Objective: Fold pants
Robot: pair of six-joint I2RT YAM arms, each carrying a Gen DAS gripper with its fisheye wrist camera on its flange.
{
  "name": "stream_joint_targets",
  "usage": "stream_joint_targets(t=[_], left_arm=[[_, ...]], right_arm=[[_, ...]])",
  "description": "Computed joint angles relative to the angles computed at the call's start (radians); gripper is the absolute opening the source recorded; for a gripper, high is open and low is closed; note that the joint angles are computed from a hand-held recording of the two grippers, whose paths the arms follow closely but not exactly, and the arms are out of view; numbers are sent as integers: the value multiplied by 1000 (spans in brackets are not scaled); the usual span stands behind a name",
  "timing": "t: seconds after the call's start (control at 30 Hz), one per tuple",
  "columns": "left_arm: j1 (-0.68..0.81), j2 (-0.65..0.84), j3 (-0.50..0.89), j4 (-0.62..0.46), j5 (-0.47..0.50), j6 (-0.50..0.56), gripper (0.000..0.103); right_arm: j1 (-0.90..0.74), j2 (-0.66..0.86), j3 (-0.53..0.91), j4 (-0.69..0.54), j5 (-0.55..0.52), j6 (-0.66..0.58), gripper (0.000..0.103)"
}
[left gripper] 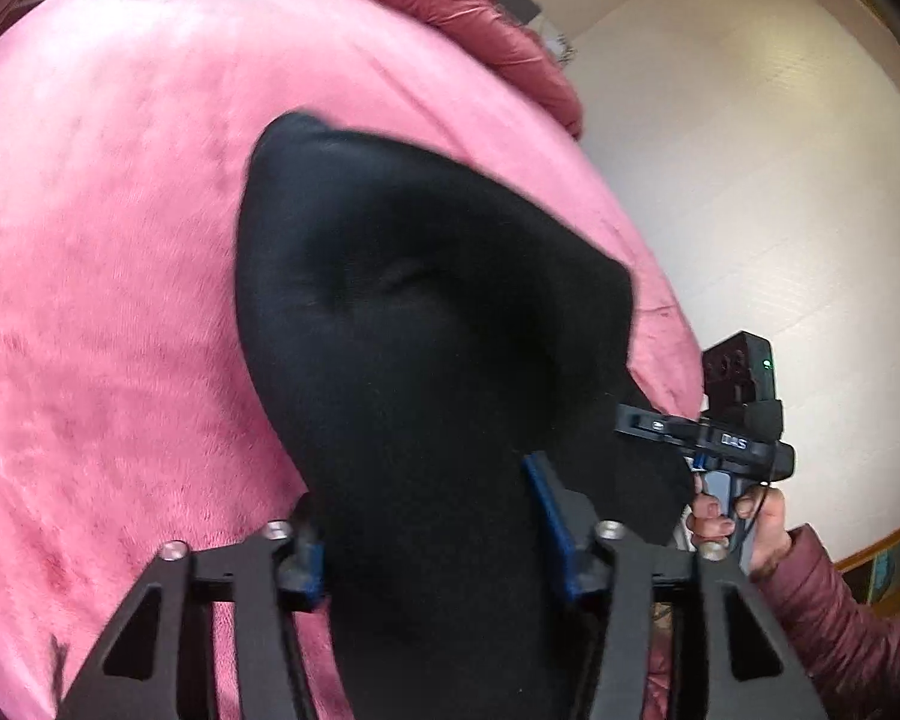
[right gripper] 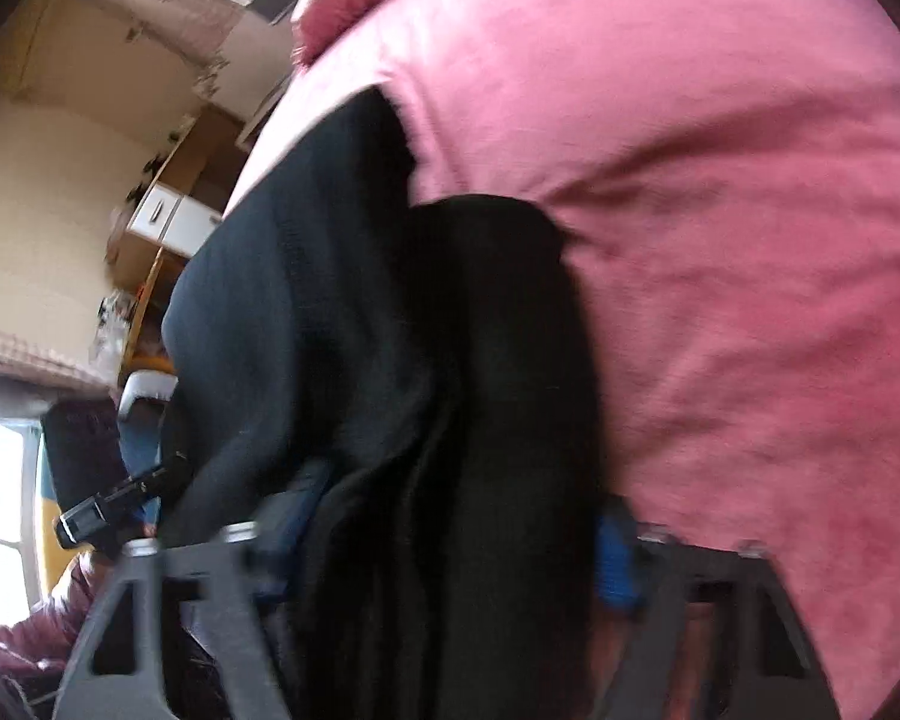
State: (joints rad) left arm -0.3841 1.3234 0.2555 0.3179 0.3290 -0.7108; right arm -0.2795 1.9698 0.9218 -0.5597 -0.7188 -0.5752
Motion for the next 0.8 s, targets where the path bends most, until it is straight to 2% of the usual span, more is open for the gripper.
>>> stream_joint_targets(t=[0.07, 0.2, 0.27, 0.37, 0.5, 0.63, 0.7, 0.77, 0.8], left_arm=[[49, -95, 1, -71, 37, 39, 49], [200, -281, 46, -272, 91, 147, 49], [322, -305, 94, -361, 118, 243, 49], [469, -221, 182, -415, 150, 359, 49], [573, -33, 310, -429, 110, 467, 49], [604, 126, 380, -431, 49, 504, 54], [615, 158, 366, -414, 40, 477, 65], [595, 125, 310, -374, -37, 436, 74], [582, 102, 289, -364, -58, 418, 75]], right_arm=[[22, -74, -26, -14, -13, -19, 47], [122, -210, -31, -37, -67, 16, 46], [208, -233, -13, 33, -91, 121, 46], [354, -171, 55, 182, -71, 315, 46], [501, -5, 223, 269, 3, 477, 46], [571, 151, 388, 246, 87, 522, 48], [588, 208, 448, 217, 154, 532, 56], [590, 232, 470, 212, 158, 536, 68], [589, 227, 460, 228, 162, 545, 71]])
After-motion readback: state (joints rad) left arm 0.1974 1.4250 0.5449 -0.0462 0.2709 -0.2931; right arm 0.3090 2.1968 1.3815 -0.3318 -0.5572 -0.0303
